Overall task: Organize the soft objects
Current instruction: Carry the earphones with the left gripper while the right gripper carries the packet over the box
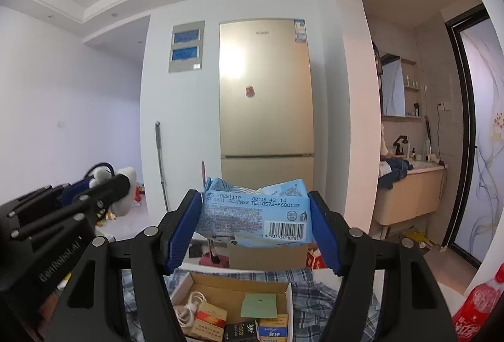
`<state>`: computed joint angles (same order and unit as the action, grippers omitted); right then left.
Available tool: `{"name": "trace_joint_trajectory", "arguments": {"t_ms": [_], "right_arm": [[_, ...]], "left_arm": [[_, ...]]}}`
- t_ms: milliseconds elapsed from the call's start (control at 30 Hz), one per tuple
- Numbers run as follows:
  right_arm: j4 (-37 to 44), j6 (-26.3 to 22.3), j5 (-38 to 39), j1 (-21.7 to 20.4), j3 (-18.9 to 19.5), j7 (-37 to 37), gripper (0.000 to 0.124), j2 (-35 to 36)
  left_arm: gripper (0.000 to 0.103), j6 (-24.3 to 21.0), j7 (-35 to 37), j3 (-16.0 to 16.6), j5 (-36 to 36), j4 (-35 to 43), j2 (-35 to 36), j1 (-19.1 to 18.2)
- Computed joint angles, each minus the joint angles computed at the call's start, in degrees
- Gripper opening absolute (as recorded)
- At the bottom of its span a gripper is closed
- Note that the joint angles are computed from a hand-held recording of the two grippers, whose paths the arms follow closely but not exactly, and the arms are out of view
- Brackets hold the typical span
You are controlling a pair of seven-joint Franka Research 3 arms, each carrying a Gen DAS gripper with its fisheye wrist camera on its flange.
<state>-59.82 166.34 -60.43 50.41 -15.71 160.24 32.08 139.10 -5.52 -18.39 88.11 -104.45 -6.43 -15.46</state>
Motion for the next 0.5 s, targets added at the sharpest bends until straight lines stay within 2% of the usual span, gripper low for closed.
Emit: {"name": "trace_joint_trajectory", "arguments": {"t_ms": [100, 300, 400, 500], "right_arm": [[2.3, -1.9, 5.9, -2.5, 3.5, -7.0, 0.067, 2.7], [4.4, -4.0, 13.7, -2.7, 3.3, -13.8, 0.067, 5.4], [6.7, -5.9, 18.6, -3.4, 4.5, -18.7, 0.067, 7.6], [11.1, -9.3, 24.1, -4.2, 5.8, -24.8, 0.067, 11.1]], "left_arm": [[0.021, 0.6, 2.1, 0.6, -2.5, 0.5, 1.8, 0.1], [0.021, 2.0, 6.6, 2.5, -7.7, 2.5, 5.3, -0.2], [0.021, 5.0, 12.0, 3.9, -13.9, 3.8, 7.2, 0.2], [0.021, 4.6, 15.8, 5.0, -19.2, 5.1, 9.4, 0.2]]}}
